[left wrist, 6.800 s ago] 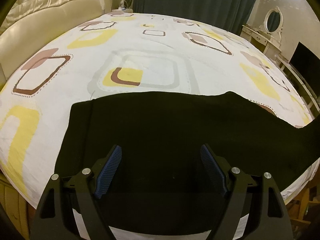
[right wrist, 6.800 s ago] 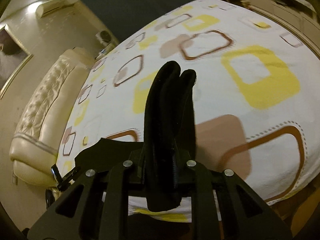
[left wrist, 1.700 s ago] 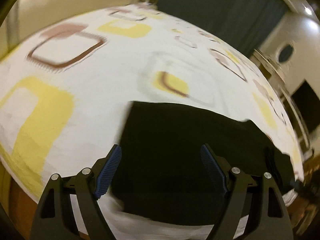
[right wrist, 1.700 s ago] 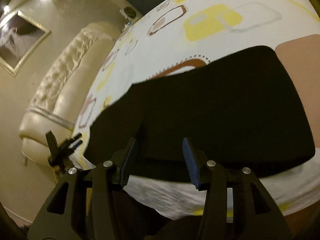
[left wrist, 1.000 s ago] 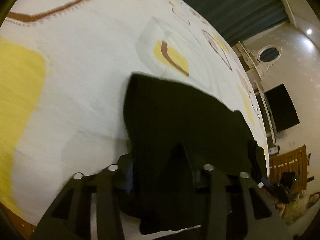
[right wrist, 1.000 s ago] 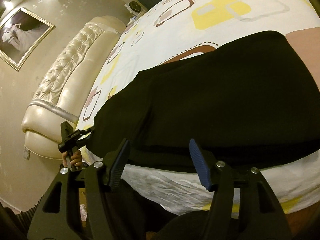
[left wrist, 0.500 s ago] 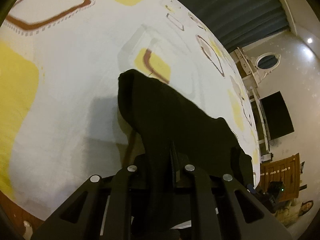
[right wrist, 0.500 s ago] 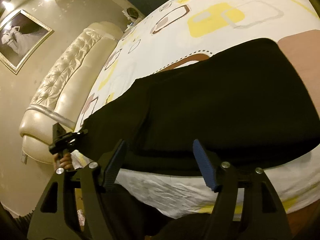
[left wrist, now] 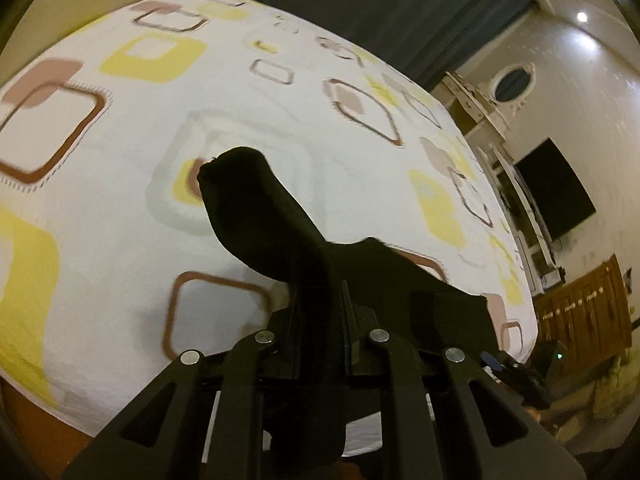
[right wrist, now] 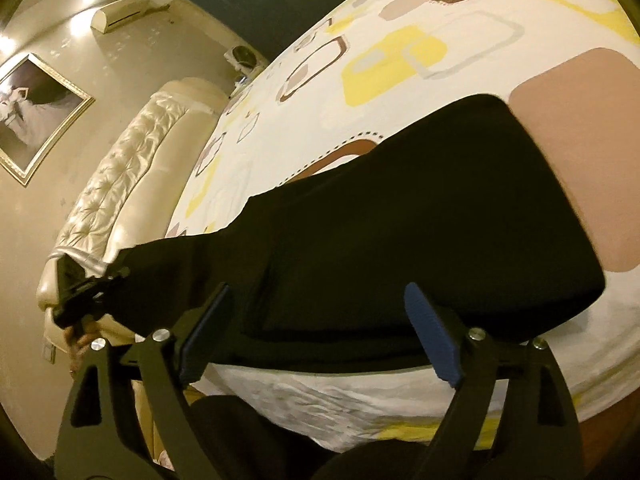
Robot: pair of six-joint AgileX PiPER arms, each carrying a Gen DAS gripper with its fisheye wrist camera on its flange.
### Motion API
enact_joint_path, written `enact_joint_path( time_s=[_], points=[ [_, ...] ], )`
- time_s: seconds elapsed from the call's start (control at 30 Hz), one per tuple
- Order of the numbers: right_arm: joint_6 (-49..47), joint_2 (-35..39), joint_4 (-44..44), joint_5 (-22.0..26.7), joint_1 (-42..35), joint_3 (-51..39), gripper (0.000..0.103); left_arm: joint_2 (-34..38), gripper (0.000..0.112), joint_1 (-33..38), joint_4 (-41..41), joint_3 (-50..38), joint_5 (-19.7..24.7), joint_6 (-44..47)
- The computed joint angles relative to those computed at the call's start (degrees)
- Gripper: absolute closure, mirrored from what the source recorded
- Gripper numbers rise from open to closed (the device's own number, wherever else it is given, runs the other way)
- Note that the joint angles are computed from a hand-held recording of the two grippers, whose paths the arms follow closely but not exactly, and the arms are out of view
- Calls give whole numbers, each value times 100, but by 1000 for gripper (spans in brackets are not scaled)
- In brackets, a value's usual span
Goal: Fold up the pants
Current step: 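Lift the gripped pants end with the left tool and fold it over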
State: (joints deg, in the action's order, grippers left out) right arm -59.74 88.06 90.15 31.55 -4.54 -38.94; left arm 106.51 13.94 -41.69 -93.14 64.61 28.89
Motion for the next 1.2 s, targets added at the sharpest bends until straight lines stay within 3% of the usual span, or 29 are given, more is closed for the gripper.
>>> enact_joint_path(
  time_s=[0.33, 0.57, 0.9, 1.2],
  points=[
    [-147, -115, 191, -291, 159, 93, 15, -378, 98, -1297, 649, -273, -277, -660],
    [-240, -172, 369, -387, 274, 154, 15, -376, 99, -2553, 1529, -282, -882, -1343],
    [-174, -395, 295, -289, 1, 317, 15, 519, 99, -4360, 3284, -642, -1571, -2960],
    [-142, -617, 253, -215, -516, 548, 15, 1206, 99, -5114, 3992, -741, -1796, -3790]
  ],
)
